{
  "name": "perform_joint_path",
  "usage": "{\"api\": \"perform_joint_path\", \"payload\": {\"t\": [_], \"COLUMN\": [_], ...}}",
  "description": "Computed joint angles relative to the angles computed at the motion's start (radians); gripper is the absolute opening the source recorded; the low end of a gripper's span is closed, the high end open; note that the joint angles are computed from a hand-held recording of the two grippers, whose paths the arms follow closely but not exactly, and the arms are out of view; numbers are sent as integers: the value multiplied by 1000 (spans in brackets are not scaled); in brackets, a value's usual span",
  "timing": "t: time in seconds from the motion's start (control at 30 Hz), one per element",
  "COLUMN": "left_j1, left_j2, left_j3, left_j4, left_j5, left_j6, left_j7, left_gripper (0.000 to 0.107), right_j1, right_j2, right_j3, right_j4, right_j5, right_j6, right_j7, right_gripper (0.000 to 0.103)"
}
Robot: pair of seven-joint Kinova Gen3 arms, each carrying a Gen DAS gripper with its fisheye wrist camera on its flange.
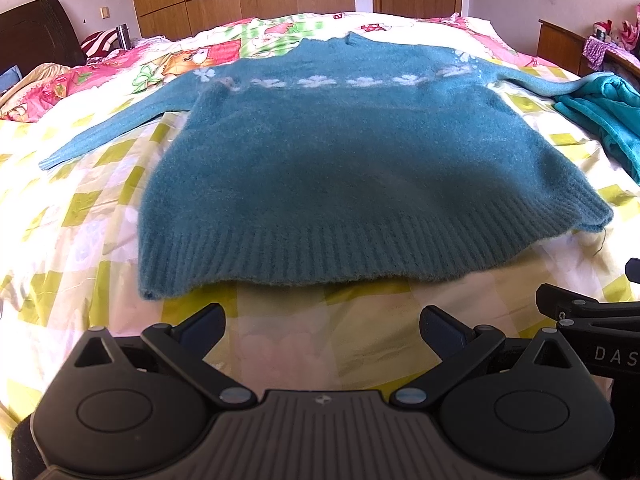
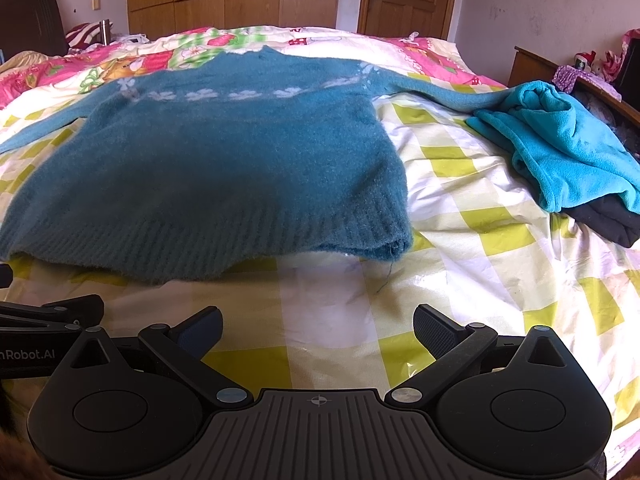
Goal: Fold small clothes
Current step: 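Move both grippers to the sweater hem and grasp it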
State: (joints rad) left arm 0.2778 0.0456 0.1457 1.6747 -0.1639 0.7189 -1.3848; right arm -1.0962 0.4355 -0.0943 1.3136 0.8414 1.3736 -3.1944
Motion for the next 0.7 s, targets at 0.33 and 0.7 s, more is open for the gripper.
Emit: {"api": "perform_joint_path", "payload": {"t": [0.33, 0.7], "left_j1": [-48, -136], "left_j2": [-24, 181], "left_j3": [-24, -67], "left_j4": [-18, -234], "left_j5": [43, 22], "left_j6": [-61, -35], "left_j7": [-65, -178], "left_gripper": [103, 103], "right_j1": [13, 231], "right_j2": [-40, -67], "right_j3": [3, 9], "right_j4": [21, 42], "right_j5": [34, -59], "right_j6": [-4, -238], "right_j7": [-15, 111], "right_gripper": [101, 101]}}
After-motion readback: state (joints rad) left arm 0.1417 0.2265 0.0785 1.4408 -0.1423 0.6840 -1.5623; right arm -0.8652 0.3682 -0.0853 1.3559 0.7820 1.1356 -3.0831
